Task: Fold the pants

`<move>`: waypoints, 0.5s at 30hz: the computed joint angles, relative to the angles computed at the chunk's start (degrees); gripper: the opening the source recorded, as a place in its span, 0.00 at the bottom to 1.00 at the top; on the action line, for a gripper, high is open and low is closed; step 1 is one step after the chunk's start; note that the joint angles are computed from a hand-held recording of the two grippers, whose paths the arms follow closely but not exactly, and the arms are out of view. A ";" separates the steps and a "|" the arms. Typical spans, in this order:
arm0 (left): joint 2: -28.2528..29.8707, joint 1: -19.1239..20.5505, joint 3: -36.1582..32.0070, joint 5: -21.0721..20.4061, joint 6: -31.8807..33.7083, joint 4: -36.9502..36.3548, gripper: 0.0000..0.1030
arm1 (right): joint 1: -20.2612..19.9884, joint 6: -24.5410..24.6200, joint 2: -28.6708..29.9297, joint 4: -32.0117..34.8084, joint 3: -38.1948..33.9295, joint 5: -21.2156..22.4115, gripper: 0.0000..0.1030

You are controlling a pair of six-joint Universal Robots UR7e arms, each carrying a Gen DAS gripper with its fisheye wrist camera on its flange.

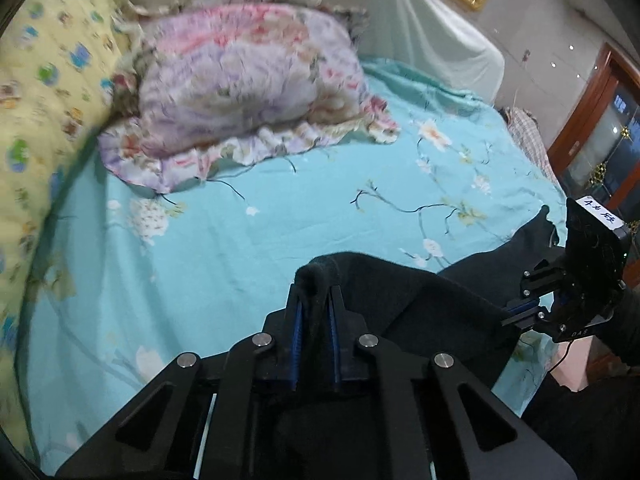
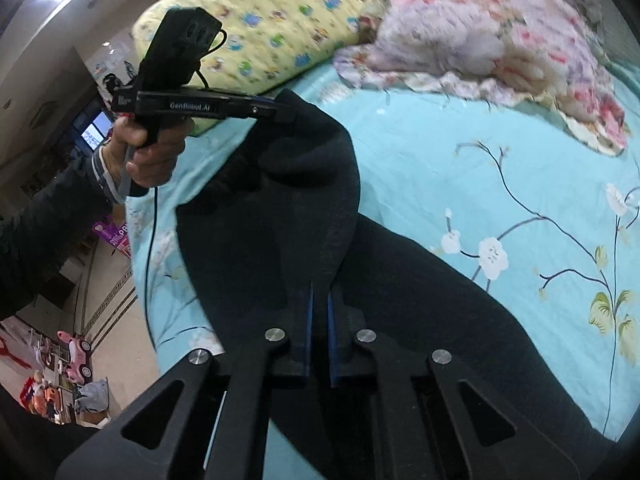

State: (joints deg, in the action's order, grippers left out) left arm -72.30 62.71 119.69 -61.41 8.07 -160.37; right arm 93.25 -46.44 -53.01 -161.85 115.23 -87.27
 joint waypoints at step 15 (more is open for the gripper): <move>-12.69 -4.55 21.00 4.76 -10.30 -16.21 0.08 | 1.63 -5.59 -1.76 -6.49 8.45 -2.44 0.06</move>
